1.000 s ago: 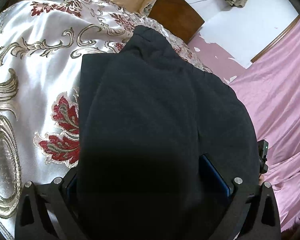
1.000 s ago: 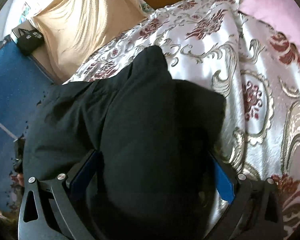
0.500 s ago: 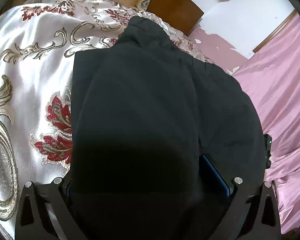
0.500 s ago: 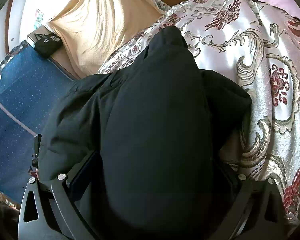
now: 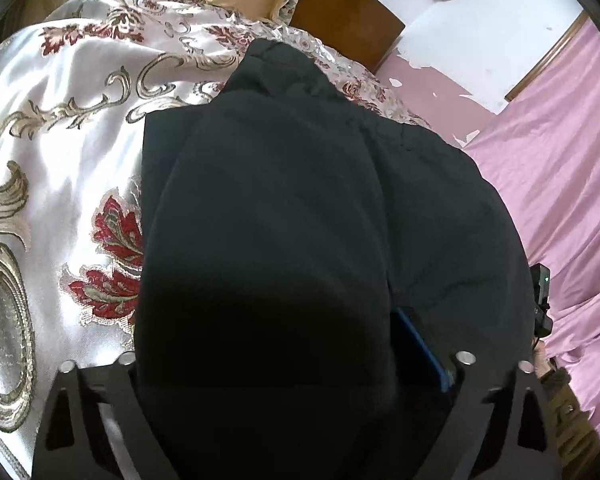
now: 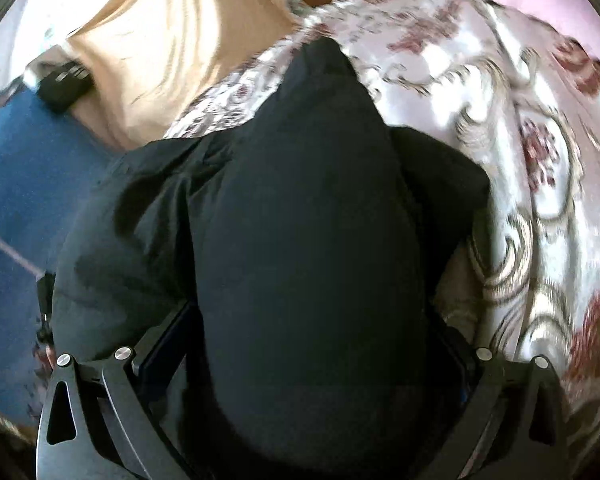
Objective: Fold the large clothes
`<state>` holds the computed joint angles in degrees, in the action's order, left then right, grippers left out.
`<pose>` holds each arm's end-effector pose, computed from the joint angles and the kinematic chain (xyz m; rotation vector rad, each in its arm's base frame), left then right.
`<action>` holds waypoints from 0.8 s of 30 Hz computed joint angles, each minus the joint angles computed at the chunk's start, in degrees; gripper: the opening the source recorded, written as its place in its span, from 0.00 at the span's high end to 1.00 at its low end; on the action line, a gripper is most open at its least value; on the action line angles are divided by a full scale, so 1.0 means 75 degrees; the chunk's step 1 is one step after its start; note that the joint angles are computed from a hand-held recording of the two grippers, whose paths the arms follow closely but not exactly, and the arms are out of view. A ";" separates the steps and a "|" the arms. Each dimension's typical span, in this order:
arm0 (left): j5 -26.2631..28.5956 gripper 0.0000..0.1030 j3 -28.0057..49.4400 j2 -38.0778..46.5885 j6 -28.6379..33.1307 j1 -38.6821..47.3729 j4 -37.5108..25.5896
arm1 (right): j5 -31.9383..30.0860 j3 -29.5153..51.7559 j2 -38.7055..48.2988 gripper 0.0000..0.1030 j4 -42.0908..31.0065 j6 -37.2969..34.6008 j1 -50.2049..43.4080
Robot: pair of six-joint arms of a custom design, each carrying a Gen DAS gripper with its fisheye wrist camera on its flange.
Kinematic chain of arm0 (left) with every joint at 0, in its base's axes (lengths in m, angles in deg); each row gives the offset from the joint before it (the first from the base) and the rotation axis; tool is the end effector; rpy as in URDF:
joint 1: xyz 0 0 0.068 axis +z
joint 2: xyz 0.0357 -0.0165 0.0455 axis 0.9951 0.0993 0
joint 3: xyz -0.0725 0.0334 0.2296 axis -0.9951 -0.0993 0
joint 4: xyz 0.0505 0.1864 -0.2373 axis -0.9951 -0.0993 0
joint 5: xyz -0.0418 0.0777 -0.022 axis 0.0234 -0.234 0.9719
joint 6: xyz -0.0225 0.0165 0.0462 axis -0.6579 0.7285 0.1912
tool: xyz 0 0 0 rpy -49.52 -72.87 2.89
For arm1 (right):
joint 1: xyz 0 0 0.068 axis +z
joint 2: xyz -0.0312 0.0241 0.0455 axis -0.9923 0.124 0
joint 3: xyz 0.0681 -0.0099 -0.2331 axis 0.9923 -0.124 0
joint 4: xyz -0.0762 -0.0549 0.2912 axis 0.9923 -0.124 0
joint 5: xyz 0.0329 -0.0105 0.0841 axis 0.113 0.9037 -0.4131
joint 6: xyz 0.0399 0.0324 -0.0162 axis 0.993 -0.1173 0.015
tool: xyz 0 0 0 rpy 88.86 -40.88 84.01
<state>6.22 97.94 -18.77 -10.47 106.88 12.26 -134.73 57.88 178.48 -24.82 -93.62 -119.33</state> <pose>0.2345 0.0717 0.1725 -0.0424 2.4320 -0.7310 0.2692 -0.1673 0.1561 0.0822 2.4666 0.7593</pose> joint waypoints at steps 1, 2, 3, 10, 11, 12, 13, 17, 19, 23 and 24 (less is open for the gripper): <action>-0.0027 0.16 -0.0069 -0.0133 -0.0038 -0.0012 0.0064 | 0.0156 -0.0127 -0.0205 0.05 0.0068 0.0189 0.0048; -0.0066 0.20 -0.0149 -0.0246 -0.0142 -0.0033 0.0166 | 0.0340 -0.0284 -0.0470 0.11 0.0158 0.0372 0.0126; -0.0186 0.21 -0.0232 -0.0352 -0.0323 -0.0105 0.0284 | 0.0483 -0.0452 -0.0746 0.15 0.0235 0.0481 0.0195; -0.1387 0.71 0.0136 -0.1402 -0.0892 -0.0724 -0.0689 | 0.1152 -0.1662 -0.2810 0.61 0.0676 0.1201 0.0347; -0.1566 0.77 0.0281 -0.1559 -0.0934 -0.0828 -0.0968 | 0.1239 -0.1794 -0.3246 0.65 0.0559 0.1317 0.0377; -0.1868 0.80 0.0494 -0.1741 -0.1055 -0.1006 -0.1337 | 0.1275 -0.1811 -0.3503 0.71 0.0371 0.1340 0.0359; -0.2037 0.81 0.0624 -0.1875 -0.1034 -0.1038 -0.1630 | 0.1337 -0.1814 -0.3738 0.75 0.0187 0.1381 0.0383; -0.2469 0.83 0.1126 -0.2856 -0.0827 -0.0971 -0.2994 | 0.1262 -0.1444 -0.4642 0.81 -0.1258 0.0998 0.0152; -0.2487 0.83 0.1553 -0.3231 -0.0557 -0.0703 -0.3780 | 0.0971 -0.1169 -0.4788 0.82 -0.2067 0.0338 -0.0237; -0.2095 0.83 0.2364 -0.3697 0.0563 0.0513 -0.5358 | 0.0562 -0.0635 -0.5506 0.83 -0.4150 -0.1266 -0.0983; -0.1856 0.83 0.2509 -0.3797 0.1077 0.1059 -0.5784 | 0.0532 -0.0553 -0.5605 0.83 -0.4331 -0.1307 -0.0969</action>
<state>-7.70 116.76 -47.24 -2.39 114.82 -31.12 -130.75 53.73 136.44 -57.30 -103.42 -126.60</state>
